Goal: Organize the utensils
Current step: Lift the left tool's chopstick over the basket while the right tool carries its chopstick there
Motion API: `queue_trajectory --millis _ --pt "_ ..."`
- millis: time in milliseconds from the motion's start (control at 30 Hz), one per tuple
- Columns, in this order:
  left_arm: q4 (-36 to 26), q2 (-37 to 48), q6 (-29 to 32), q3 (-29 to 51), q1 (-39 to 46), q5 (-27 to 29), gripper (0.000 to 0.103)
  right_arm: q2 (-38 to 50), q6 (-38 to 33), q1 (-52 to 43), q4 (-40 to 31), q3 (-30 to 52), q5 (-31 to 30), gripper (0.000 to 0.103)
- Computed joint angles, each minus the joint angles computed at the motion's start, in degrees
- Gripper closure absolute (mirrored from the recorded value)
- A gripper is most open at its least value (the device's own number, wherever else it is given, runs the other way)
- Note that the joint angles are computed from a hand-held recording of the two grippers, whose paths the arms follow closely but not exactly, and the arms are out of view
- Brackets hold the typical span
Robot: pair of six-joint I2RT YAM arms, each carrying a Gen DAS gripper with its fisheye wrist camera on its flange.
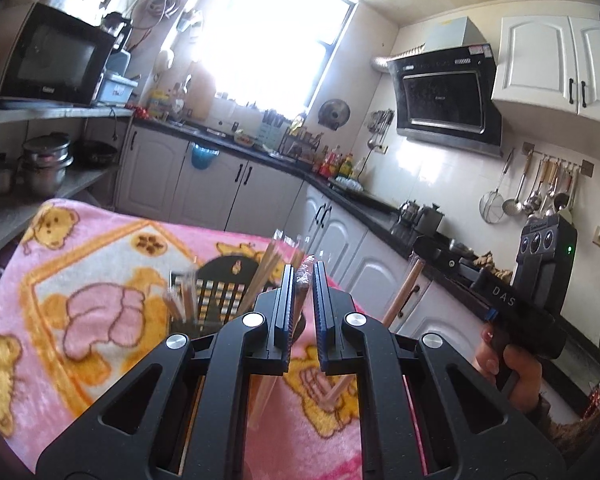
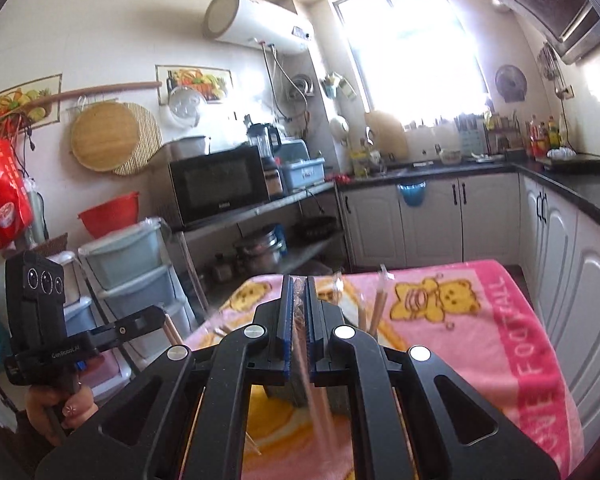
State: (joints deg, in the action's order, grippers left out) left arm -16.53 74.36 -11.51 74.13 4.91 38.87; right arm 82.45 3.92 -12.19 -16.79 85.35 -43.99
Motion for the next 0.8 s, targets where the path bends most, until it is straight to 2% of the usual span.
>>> queue_trajectory --millis 200,800 --pt "1.54 1.35 -1.15 4.38 -0.09 -0.21 0.097 0.93 1.15 0.72 0.98 3.80 -0.52 0.097" --pt "4.26 9.53 -5.33 19.18 -0.40 -2.06 0.097 9.89 3.60 3.22 1.15 20.30 3.47 0.097"
